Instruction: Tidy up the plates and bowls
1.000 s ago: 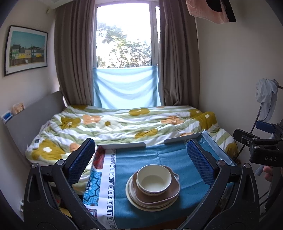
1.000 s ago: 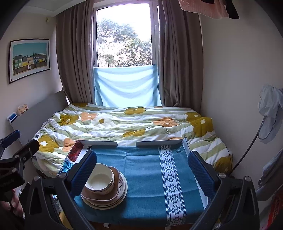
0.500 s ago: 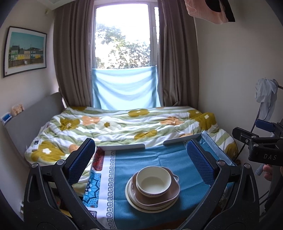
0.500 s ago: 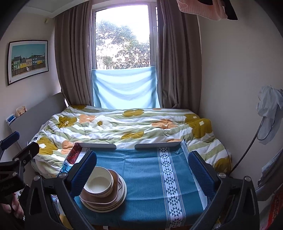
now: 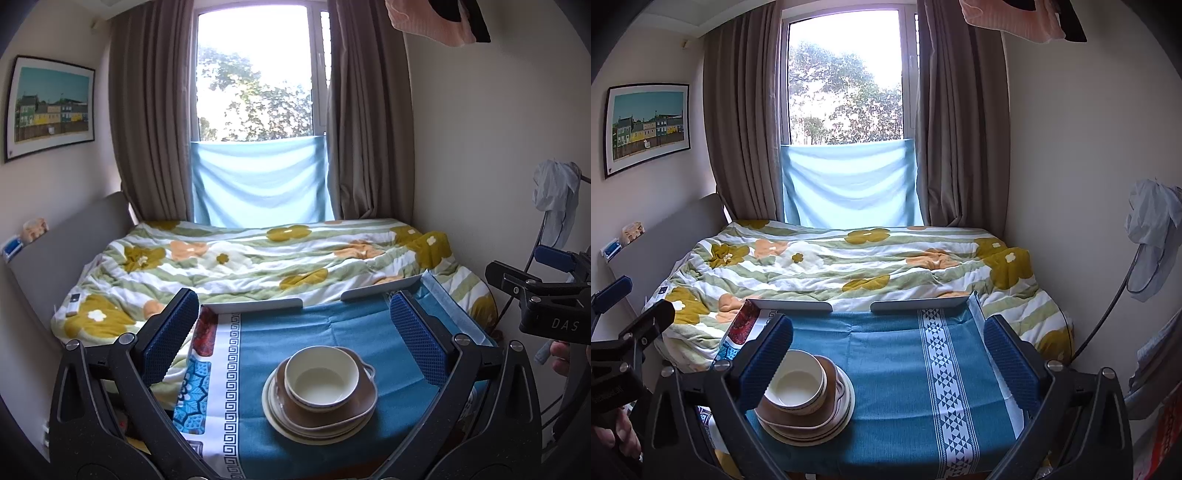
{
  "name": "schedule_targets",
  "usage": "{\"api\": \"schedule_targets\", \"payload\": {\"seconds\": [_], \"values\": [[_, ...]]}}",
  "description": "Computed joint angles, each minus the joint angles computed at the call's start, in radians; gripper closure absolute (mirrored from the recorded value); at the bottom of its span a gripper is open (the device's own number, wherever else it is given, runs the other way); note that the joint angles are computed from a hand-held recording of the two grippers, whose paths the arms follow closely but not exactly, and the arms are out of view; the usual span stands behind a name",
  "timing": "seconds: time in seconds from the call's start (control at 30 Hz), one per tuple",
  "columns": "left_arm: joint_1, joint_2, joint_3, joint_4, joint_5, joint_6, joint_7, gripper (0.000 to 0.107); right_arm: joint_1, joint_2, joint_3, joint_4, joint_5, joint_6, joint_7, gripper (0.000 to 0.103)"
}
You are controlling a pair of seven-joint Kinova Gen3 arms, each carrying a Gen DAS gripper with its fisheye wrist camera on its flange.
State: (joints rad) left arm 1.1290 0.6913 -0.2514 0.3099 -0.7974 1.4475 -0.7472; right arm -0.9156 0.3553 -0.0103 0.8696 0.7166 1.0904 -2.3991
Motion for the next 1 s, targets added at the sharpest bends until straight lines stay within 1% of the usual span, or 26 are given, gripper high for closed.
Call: {"api": "schedule_targets", "payload": {"seconds": [0.2, 0.43, 0.5, 0.83, 0.93, 1.0], "values": [[-0.001, -0.003, 0.001, 0.004, 0.001, -0.002, -0.002, 0.005, 0.003, 0.001, 0.001, 0.0, -0.003, -0.003, 0.002, 0.0], [0.006, -0.033, 0.008, 0.068, -0.016, -0.023, 0.031, 0.005, 0.005, 0.001, 0.001, 0.0, -0.005, -0.003, 0.004, 0.0], [0.003, -0.031, 0.014, 0.063, -0.019, -0.022, 0.029, 0.005, 0.004, 0.001, 0.001, 0.0, -0.004, -0.004, 0.004, 0.0], [0.008, -0.055, 0.029, 0.117, -0.04, -0.039, 0.054, 0.005, 0.0, 0.009, 0.007, -0.008, -0.003, 0.001, -0.001, 0.0], [0.006, -0.048, 0.032, 0.102, -0.043, -0.033, 0.05, 0.005, 0.001, 0.008, 0.007, -0.007, -0.003, 0.0, 0.001, 0.0], [0.012, -0.06, 0.029, 0.131, -0.048, -0.045, 0.067, 0.005, 0.001, 0.008, 0.006, -0.006, -0.004, 0.0, 0.0, 0.0]]}}
